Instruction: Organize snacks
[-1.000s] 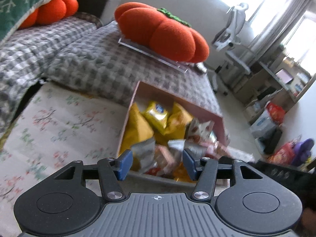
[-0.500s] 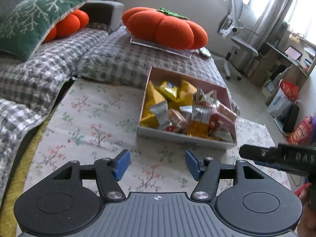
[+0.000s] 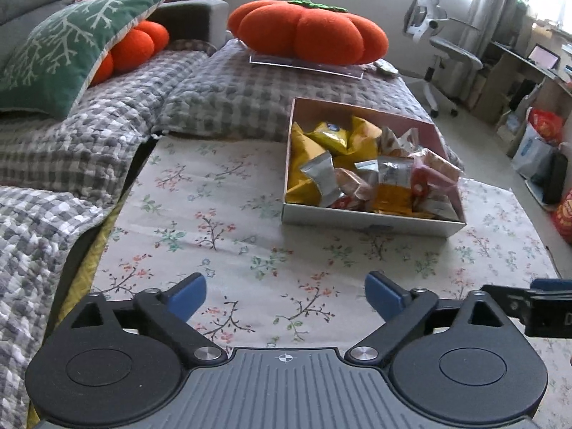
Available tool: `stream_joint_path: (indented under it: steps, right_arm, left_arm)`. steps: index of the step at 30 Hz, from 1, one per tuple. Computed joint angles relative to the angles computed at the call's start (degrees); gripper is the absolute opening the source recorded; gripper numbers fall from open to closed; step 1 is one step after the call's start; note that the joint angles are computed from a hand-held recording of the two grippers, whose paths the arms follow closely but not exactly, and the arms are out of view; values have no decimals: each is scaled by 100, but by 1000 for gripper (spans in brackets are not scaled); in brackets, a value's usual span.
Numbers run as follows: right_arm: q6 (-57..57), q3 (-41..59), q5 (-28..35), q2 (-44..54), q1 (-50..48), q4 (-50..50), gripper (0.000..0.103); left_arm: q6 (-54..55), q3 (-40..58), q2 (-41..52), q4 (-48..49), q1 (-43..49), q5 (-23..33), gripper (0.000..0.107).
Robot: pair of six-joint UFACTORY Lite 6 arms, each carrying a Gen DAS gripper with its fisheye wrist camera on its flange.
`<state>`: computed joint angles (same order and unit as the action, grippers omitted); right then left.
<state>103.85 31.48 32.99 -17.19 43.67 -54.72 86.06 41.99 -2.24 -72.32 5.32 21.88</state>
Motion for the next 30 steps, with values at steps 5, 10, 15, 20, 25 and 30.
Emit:
stream_joint_path:
  steps: [5,10,15,20,25,30]
  right_arm:
    - [-245,-54,-259,2,-318,336,99]
    - [-235,-69,-60,-102,-249,344,101]
    - [-226,-105,58,-237,-168,321,102]
    - [-254,-55,110,-165,-160,320,102]
    - [-325,-8,115,-46,-174,357,102]
    - [-353,30,152,37,-151,356,102]
  left_arm:
    - [-173,-3,72,127,-404,-340,103]
    - [-737,65,245,511,-630,-580,103]
    - [-763,27,211,454,-629,-597,103]
    - [-942,55,233,574,-591,-578,103]
    - [-859,41,218,517,-564,-556,103]
    - [-516,-12,169,298,-572,-501,103]
